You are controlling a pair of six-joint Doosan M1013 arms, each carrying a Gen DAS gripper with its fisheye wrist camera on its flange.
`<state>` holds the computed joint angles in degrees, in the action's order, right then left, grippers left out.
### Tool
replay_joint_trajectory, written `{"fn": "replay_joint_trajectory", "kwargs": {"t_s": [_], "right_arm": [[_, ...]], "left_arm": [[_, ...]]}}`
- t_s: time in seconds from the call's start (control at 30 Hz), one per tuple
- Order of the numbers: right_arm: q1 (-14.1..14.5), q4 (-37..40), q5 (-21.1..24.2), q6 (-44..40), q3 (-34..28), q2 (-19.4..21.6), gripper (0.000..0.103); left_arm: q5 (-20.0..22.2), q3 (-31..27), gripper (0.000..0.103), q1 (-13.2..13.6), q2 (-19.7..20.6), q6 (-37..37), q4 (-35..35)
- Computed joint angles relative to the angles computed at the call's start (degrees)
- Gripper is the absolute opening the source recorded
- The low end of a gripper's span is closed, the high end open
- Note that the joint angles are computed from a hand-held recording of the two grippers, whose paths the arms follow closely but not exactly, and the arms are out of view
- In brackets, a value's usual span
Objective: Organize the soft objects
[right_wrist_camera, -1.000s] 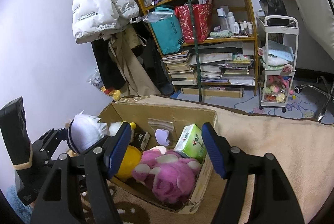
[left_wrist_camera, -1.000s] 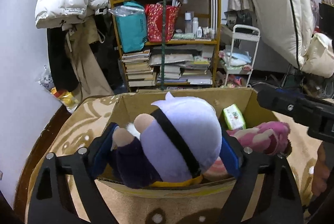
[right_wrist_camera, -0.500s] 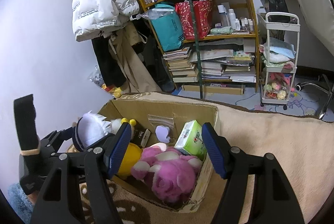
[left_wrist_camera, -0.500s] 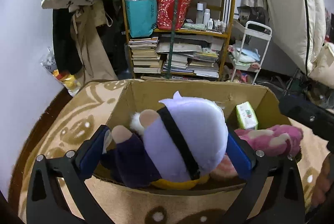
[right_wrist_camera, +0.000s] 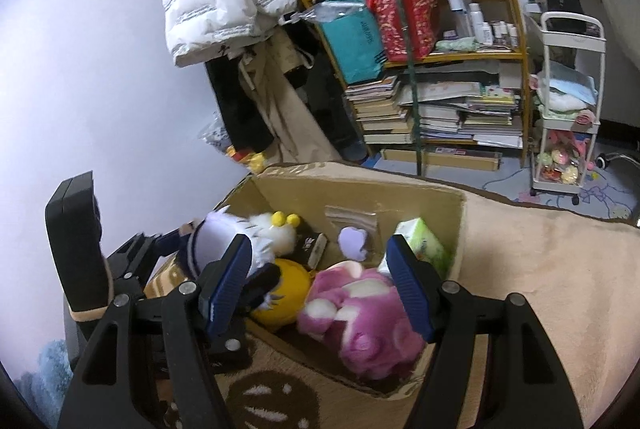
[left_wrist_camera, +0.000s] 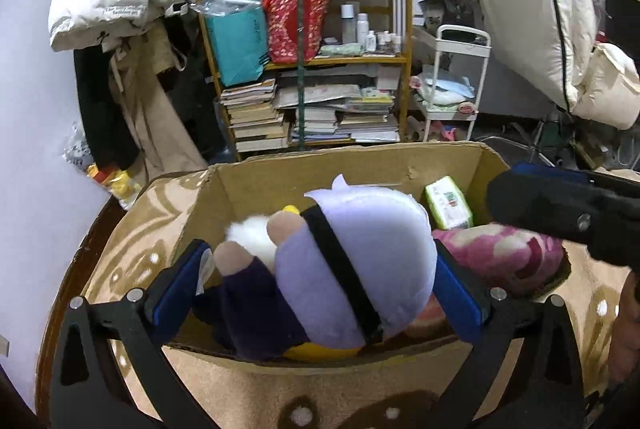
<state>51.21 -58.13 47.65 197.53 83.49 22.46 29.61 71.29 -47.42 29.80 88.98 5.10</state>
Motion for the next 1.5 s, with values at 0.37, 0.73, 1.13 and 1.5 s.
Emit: {"fn": "replay_joint_trajectory", "kwargs": {"t_s": [0.37, 0.73, 1.13, 1.5], "right_arm": [[-1.58, 8.37, -5.86, -9.99, -1.55, 0.91, 0.074], [-1.54, 10.92, 0.52, -13.02, -4.49, 2.67, 0.073], [1.98, 5.02, 7.90, -6.87, -5.06, 1.27, 0.073], [7.38, -0.50, 18.68, -6.95, -9.57, 1.66, 0.092]], "left_arm": [[1.47, -0.46, 0.102, 1.11, 0.60, 13.68, -14.61], [1.42, -0.41, 0.102, 1.54, 0.31, 15.20, -17.65], [-1.16, 5.04, 0.102, 0.69, -5.21, 6.95, -6.43], [-5.77, 13.00, 0.102, -0.09, -13.30, -5.81, 7.04]]}}
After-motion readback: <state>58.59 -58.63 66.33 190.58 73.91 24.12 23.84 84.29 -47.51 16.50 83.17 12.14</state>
